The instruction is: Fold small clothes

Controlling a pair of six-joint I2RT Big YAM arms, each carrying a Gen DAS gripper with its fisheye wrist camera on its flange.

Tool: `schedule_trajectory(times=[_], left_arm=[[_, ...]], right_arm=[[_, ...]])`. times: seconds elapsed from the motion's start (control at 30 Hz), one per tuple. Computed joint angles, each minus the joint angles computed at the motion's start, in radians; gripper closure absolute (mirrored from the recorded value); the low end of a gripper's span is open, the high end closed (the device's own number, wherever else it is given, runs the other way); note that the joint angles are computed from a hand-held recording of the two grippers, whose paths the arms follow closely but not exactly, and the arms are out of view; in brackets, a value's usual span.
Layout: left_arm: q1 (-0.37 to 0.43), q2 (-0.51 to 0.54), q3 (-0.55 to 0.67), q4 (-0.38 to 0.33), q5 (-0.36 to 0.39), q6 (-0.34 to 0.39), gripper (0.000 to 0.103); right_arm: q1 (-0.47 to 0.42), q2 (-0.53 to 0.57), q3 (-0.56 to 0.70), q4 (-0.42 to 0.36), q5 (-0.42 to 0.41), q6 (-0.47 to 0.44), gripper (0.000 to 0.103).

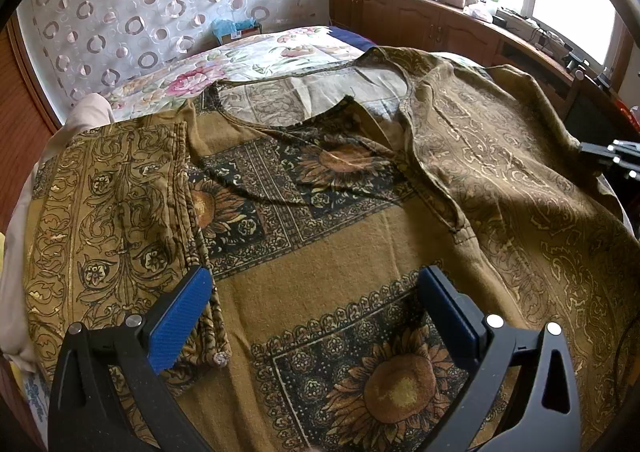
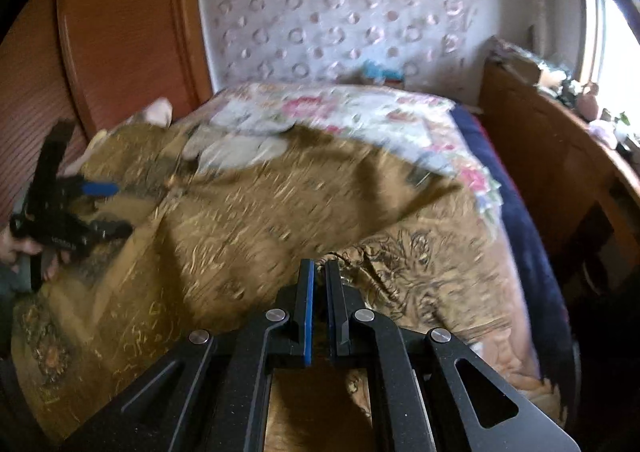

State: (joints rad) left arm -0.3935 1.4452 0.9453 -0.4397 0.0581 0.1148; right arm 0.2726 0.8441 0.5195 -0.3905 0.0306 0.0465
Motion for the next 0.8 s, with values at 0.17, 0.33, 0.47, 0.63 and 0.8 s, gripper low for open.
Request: schedule_trajectory(times=[0.17, 0.33, 0.47, 0.63, 0.8], left_arm=[[-0.012, -0.035, -0.034, 0.03, -0.043, -0.003, 0.0], [-0.01, -0.116, -0.102, 0.094, -0.033, -0.053, 0.0], [-0.024, -0.199, -0.174, 0.176, -0.064, -0.086, 0.0], [-0.036, -0.275, -0.219, 0.183, -0.073, -0.106, 0.0], [-0.034, -0.322, -0.233, 0.174, -0.058, -0.114, 0.0]], right_arm=[[-0.034, 0.019, -0.012, -0.013, -0.052, 0.001, 0.098], [-0.048, 0.006, -0.016, -0.025, -0.053, -0.007, 0.098], [-0.019, -0.048, -0.001, -0.087, -0.01, 0.002, 0.092], [0.007, -0.141, -0.014, -0.136, 0.035, 0.016, 0.068], [0.012, -0.264, -0.033, -0.197, 0.058, 0.022, 0.061]])
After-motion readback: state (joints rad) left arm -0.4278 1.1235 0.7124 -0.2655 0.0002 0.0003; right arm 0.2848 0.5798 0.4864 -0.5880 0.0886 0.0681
